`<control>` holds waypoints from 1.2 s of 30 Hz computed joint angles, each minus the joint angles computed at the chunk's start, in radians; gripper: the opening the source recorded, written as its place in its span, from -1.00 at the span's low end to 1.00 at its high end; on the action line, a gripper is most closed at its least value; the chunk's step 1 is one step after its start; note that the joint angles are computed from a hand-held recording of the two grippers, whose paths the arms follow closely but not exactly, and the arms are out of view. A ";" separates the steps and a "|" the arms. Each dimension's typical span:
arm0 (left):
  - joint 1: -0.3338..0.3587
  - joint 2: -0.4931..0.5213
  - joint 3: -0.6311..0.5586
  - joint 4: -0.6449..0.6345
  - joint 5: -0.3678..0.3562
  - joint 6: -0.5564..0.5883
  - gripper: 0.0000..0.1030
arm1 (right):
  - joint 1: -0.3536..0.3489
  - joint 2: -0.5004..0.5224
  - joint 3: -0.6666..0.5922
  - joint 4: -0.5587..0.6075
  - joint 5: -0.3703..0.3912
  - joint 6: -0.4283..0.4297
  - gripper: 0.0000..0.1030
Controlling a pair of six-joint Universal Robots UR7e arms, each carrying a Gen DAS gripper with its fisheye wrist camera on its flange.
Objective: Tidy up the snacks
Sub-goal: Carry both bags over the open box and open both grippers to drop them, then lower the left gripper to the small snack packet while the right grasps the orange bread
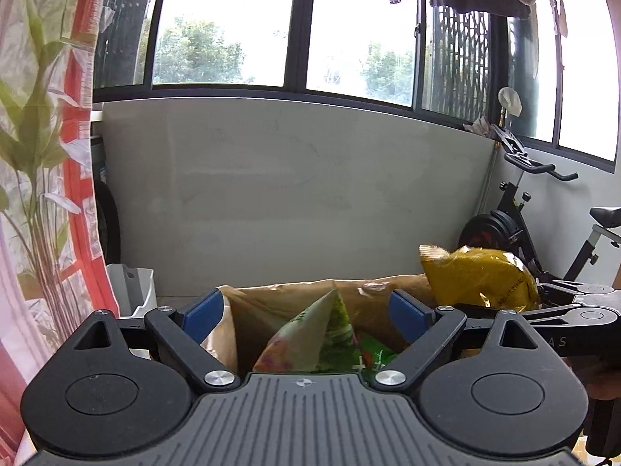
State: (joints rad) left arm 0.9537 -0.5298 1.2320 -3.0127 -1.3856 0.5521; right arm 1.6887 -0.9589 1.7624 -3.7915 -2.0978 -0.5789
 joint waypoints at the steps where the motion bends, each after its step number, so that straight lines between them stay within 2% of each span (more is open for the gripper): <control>1: 0.002 -0.005 0.001 -0.003 0.003 -0.002 0.81 | -0.001 0.007 -0.011 0.017 -0.002 0.010 0.76; 8: 0.015 -0.057 0.050 -0.018 -0.008 -0.016 0.81 | 0.016 0.001 0.019 -0.013 -0.007 -0.008 0.83; 20: 0.047 -0.179 0.239 -0.055 -0.006 0.002 0.81 | 0.016 -0.092 0.254 -0.174 0.064 0.051 0.82; 24: 0.067 -0.195 0.288 -0.085 0.020 0.000 0.81 | 0.024 -0.038 0.304 -0.366 0.023 -0.041 0.74; 28: 0.079 -0.197 0.330 -0.112 0.054 -0.017 0.81 | 0.011 0.006 0.356 -0.461 0.003 -0.022 0.56; 33: 0.098 -0.213 0.390 -0.136 0.054 -0.043 0.79 | -0.011 0.052 0.409 -0.476 -0.013 0.021 0.39; 36: 0.101 -0.211 0.437 -0.204 0.090 -0.020 0.76 | -0.027 0.083 0.431 -0.455 -0.010 0.045 0.23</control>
State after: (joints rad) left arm 1.0545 -0.7412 1.6691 -3.2169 -1.2956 0.5322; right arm 1.6616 -0.8759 2.1938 -4.2461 -2.1080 -0.5342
